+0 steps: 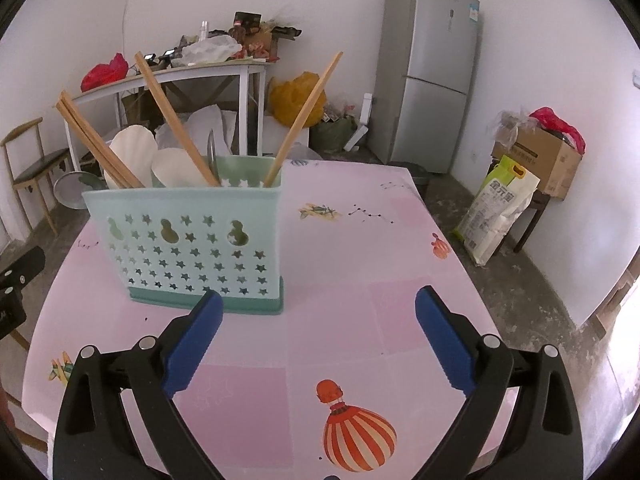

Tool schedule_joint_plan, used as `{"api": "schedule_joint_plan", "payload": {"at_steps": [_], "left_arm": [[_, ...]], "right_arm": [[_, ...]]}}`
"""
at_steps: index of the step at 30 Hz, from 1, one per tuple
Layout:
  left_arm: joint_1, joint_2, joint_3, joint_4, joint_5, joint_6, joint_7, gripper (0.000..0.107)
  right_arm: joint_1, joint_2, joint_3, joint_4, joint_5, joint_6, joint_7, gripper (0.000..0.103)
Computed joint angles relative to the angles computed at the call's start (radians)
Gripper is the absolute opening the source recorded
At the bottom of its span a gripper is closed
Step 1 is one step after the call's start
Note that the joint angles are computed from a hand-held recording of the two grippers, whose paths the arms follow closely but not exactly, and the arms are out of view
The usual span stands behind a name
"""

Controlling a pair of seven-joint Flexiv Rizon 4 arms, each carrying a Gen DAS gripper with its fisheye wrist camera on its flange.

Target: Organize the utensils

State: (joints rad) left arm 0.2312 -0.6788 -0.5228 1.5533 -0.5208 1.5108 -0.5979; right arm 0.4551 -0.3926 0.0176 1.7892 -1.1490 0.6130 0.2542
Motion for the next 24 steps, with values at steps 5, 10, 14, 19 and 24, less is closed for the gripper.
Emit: {"api": "schedule_joint_plan", "payload": {"at_steps": [5, 10, 14, 19, 24], "left_arm": [[0.000, 0.010, 0.006, 0.004, -0.010, -0.033, 0.011, 0.094], [-0.007, 0.016, 0.012, 0.005, -0.031, -0.042, 0.027, 0.094], [-0.015, 0.018, 0.018, 0.004, -0.045, -0.043, 0.037, 0.094], [-0.024, 0.020, 0.028, 0.002, -0.057, -0.045, 0.044, 0.094], [-0.031, 0.022, 0.035, 0.001, -0.067, -0.050, 0.048, 0.094]], "right_arm": [[-0.005, -0.004, 0.000, 0.000, 0.003, 0.023, -0.006, 0.094], [-0.001, -0.007, -0.002, -0.004, 0.006, 0.022, -0.013, 0.094], [0.000, -0.006, -0.002, -0.005, 0.012, 0.020, -0.017, 0.094], [0.000, -0.004, -0.002, -0.005, 0.016, 0.018, -0.028, 0.094], [0.000, -0.004, -0.002, -0.005, 0.017, 0.018, -0.029, 0.094]]}}
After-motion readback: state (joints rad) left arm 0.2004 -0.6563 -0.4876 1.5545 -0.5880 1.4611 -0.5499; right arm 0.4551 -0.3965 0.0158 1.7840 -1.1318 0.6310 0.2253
